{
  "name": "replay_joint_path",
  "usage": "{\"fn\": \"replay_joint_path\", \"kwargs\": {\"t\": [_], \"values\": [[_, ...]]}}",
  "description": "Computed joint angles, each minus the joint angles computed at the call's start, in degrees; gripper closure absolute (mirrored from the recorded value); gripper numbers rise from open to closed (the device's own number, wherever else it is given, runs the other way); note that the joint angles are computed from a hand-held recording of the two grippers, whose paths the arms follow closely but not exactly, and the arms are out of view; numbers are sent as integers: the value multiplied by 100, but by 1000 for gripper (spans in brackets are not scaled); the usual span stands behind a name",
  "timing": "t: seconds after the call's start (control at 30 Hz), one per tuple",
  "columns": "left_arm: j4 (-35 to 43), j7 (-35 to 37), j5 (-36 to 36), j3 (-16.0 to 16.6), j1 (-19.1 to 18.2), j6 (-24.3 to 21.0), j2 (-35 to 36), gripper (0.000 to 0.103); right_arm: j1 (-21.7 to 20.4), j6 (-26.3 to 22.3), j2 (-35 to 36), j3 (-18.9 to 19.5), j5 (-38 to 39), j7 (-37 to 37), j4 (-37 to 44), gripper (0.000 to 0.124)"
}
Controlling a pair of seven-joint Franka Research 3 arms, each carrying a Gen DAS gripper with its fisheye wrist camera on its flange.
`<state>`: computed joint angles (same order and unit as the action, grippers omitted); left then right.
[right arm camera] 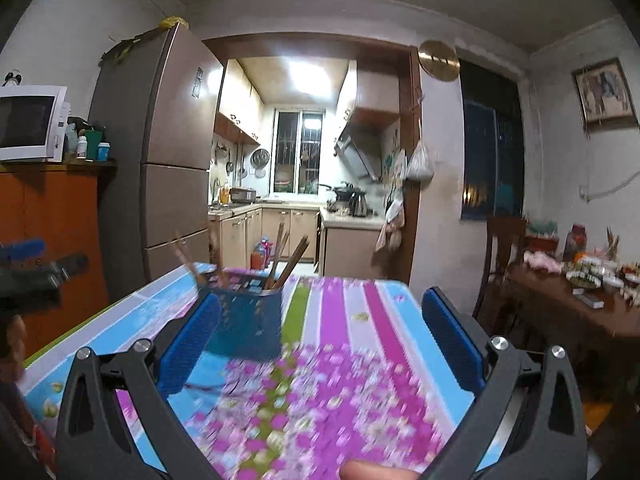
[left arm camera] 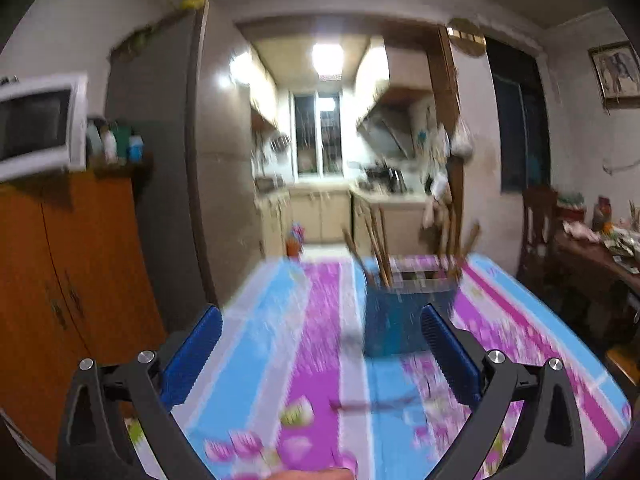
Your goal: Organize utensils
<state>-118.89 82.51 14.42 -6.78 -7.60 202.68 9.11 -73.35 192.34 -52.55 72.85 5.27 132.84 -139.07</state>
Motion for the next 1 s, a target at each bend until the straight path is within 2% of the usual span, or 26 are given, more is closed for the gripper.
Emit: {"fn": "replay_joint_path", "kwargs": {"t": [0.1, 0.17, 0.27, 0.37, 0.5, 0.57, 0.73, 0.83, 0.9, 0.97, 1.0], "values": [[-244, -331, 605, -192, 251, -160, 48, 4, 257, -279, -197, 32, 43, 116, -171, 26], [-321, -396, 801, -224, 263, -250, 87, 4, 347, -542, -398, 62, -13, 213, -224, 26], [-479, 18, 381, 37, -140, -251, 114, 4, 427, -768, -637, 72, -154, 395, -341, 26], [-564, 379, 28, 165, -382, -180, 132, 4, 453, -842, -631, 68, -299, 558, -391, 26], [-615, 697, -271, 179, -500, -74, 127, 4, 423, -850, -603, 71, -458, 718, -429, 26], [-631, 1251, -974, 373, -849, -15, 137, 4, 399, -756, -629, 78, -495, 805, -456, 26], [-561, 1010, -1003, 228, -668, -363, 121, 4, 427, -679, -537, 41, -555, 883, -487, 26], [-567, 846, -853, 166, -551, -389, 108, 4, 407, -682, -516, 49, -587, 899, -472, 26], [-586, 981, -1034, 305, -711, -342, 96, 4, 401, -646, -498, 51, -596, 910, -475, 26], [-598, 900, -935, 241, -623, -319, 81, 4, 384, -596, -470, 60, -606, 905, -470, 26], [-617, 1126, -1210, 388, -819, -269, 70, 4, 366, -573, -460, 66, -613, 892, -467, 26]]}}
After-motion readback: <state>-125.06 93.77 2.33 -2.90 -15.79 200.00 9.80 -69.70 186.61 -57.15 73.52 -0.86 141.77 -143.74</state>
